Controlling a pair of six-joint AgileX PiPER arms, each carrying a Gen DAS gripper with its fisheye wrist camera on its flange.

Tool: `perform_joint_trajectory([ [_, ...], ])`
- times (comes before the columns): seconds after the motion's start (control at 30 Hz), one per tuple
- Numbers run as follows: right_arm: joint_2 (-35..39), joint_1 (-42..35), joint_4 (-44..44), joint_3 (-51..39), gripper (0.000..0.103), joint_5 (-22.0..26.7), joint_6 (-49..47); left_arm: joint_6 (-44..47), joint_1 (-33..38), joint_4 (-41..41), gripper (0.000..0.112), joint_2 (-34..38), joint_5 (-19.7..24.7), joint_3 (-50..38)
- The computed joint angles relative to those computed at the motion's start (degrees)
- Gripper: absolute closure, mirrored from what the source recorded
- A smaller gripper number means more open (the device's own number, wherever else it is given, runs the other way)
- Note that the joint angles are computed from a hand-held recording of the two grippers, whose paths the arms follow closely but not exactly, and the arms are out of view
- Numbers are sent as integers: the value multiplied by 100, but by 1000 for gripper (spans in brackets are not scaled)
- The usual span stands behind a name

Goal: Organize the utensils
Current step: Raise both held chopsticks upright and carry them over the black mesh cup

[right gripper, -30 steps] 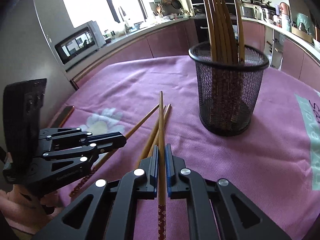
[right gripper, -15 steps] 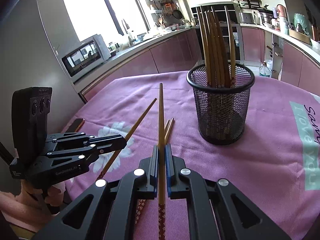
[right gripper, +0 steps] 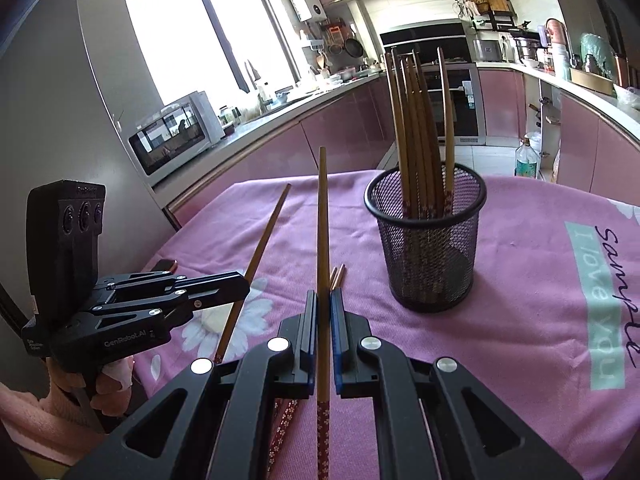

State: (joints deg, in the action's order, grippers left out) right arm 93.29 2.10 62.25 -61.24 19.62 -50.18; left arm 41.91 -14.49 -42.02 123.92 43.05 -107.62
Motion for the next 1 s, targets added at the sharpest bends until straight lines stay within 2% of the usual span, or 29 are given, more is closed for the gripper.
perform_joint_trajectory([
  [0.5, -219, -182, 607, 130, 98, -26, -600, 191, 41, -317, 105, -79, 148, -160],
  [1.0, -415, -388, 799, 86, 98, -49, -854, 224, 9, -546, 105, 35, 341, -618],
])
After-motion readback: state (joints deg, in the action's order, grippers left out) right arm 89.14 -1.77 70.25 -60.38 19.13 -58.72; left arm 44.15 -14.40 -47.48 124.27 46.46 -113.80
